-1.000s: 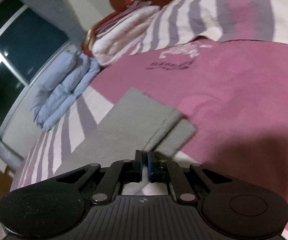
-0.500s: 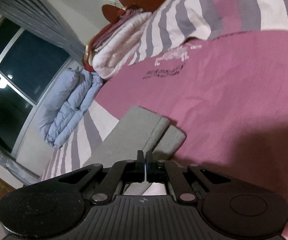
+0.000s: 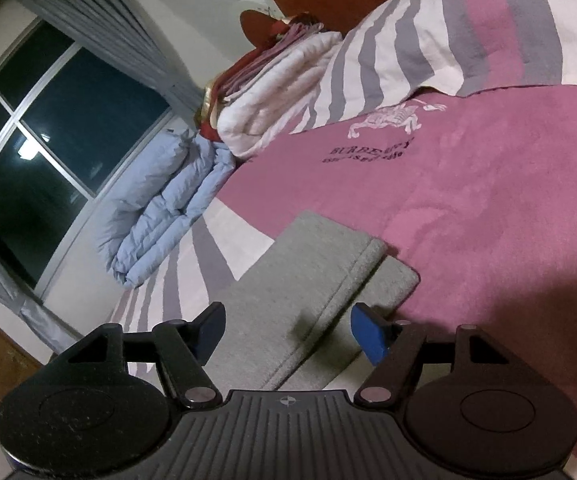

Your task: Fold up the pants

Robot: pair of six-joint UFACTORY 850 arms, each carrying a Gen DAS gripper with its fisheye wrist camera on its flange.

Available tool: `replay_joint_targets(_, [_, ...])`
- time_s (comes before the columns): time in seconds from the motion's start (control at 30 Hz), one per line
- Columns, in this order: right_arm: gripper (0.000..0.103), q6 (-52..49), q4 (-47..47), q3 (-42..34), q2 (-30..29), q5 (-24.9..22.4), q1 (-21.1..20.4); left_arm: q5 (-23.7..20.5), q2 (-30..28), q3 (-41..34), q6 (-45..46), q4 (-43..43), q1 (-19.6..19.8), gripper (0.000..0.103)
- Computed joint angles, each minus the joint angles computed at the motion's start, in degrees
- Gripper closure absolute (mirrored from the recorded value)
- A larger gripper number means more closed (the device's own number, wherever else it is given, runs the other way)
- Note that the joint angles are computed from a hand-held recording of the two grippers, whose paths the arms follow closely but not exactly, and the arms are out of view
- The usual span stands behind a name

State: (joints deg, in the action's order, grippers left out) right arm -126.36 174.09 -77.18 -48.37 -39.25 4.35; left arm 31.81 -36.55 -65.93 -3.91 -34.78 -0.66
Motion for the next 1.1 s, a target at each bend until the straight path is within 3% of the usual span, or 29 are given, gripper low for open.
replay_joint_targets(0.1, [0.033,0.8,-0.2,-0.2,-0.2,-0.1,-0.1,-3.9,-1.8,-3.5,0.3,0.2,1.4,0.055])
replay_joint_targets(0.27, [0.035,6.3,-1.3,-2.4,-1.7,1.6,-0.6,-9.4,-4.0,-8.6,12.0,-7.1,2.3,0.061])
replay_joint_targets(0.3, [0.041,8.1,-2.2,-2.8,-2.1,1.8,-0.9,-9.4,-4.0,-8.7,12.6,-7.2,2.2,0.061])
replay_joint_targets(0.43, [0.047,11.3,-5.5,-4.3,-2.9,3.1,-1.1,-8.3,-4.0,-7.6,11.1,-4.0,2.2,0.061])
replay_joint_targets(0.53, [0.067,13.9,-6.9,-6.8,-4.3,6.1,-1.3,-7.7,-4.2,-7.4,13.8,-4.4,1.9,0.056])
replay_joint_targets(0.6, [0.098,14.8,-7.5,-8.5,-5.1,8.3,-1.5,-8.0,-4.4,-7.9,15.6,-5.5,1.7,0.052])
replay_joint_targets(0.67, [0.098,12.9,-6.9,-8.2,-4.6,8.1,-1.4,-8.5,-4.8,-8.6,17.7,-7.0,1.4,0.047])
replay_joint_targets(0.83, [0.099,7.0,-3.0,0.0,1.5,-0.9,-0.3,-8.4,-5.2,-8.9,20.2,-7.5,1.1,0.042])
replay_joint_targets(0.97, [0.098,7.1,-2.5,-1.9,-0.2,6.3,-0.7,-8.3,-5.2,-8.9,21.5,-7.7,1.1,0.042])
replay_joint_targets(1.1, [0.098,10.4,-6.1,-4.9,-2.8,8.6,-1.2,-10.2,-4.8,-8.9,18.6,-4.3,1.9,0.043])
